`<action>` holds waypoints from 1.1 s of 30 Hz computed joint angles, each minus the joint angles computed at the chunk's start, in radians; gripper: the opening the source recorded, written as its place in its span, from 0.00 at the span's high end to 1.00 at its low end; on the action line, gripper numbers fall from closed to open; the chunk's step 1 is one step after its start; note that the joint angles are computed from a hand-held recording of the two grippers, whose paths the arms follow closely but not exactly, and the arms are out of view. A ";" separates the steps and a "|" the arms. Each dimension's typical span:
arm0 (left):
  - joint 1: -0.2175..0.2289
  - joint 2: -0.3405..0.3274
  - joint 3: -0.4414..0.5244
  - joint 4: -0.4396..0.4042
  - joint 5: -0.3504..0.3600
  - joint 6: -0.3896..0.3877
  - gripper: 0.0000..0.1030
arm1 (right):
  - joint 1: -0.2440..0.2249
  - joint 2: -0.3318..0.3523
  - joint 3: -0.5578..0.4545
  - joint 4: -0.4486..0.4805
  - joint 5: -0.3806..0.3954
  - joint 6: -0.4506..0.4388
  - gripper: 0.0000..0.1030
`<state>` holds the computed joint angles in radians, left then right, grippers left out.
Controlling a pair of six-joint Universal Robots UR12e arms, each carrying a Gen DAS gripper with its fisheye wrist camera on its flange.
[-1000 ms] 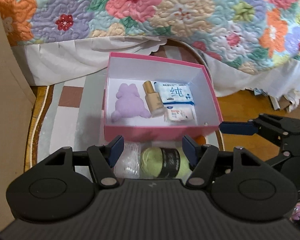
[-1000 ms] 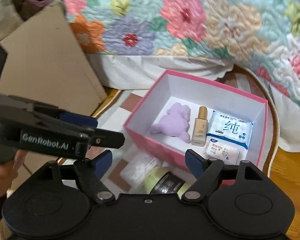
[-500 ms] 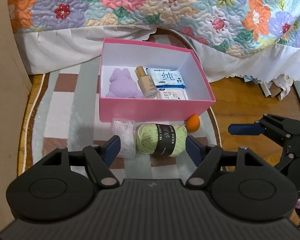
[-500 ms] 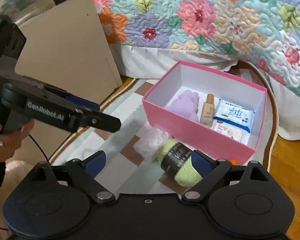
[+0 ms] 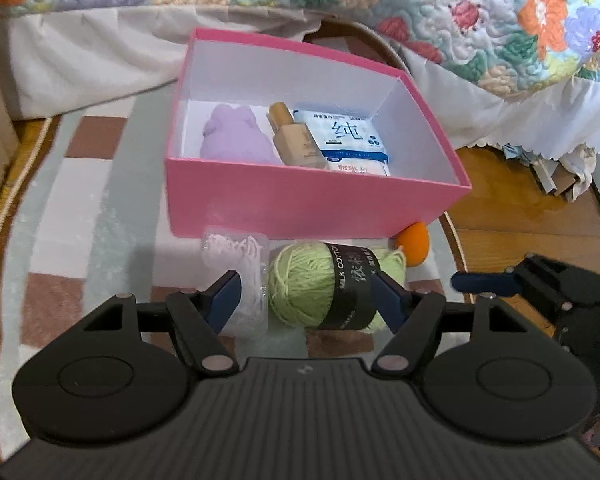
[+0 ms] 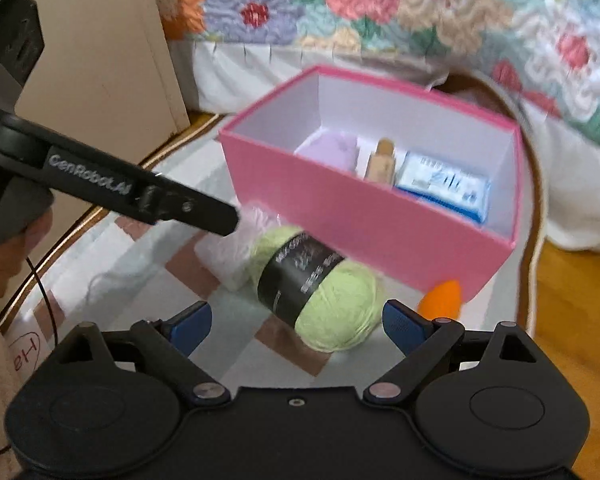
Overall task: Organize objects
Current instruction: 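Move the left tool back down to the green yarn ball, then close the left tool around the green yarn ball and lift it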
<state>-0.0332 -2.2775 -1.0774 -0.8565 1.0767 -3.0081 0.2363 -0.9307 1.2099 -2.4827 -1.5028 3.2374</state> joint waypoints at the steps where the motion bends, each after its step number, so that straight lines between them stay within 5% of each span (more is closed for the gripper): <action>1: -0.002 -0.007 0.002 0.009 -0.003 0.000 0.33 | -0.002 0.006 0.001 -0.006 0.006 0.009 0.08; 11: -0.001 -0.064 0.024 0.027 -0.108 -0.028 0.53 | -0.018 0.053 0.027 -0.082 0.057 0.119 0.08; 18: -0.002 -0.061 0.009 0.015 -0.145 -0.039 0.53 | -0.011 0.063 0.035 -0.130 0.059 0.179 0.08; 25: -0.019 -0.039 -0.033 0.051 -0.087 -0.037 0.49 | 0.002 0.079 0.014 -0.094 0.011 0.169 0.08; 27: -0.025 -0.029 -0.038 0.039 -0.060 -0.027 0.50 | 0.008 0.087 -0.018 -0.024 -0.024 0.194 0.10; 30: -0.021 -0.013 -0.055 0.029 -0.076 -0.018 0.52 | 0.007 0.079 -0.008 -0.047 -0.006 0.252 0.13; 33: -0.009 0.000 -0.066 -0.016 -0.121 -0.029 0.52 | 0.015 0.062 0.006 -0.046 -0.029 0.184 0.15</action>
<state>-0.0421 -2.2770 -1.1437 -0.8721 0.9553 -3.0366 0.2517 -0.8689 1.2158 -2.5285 -1.5321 3.4216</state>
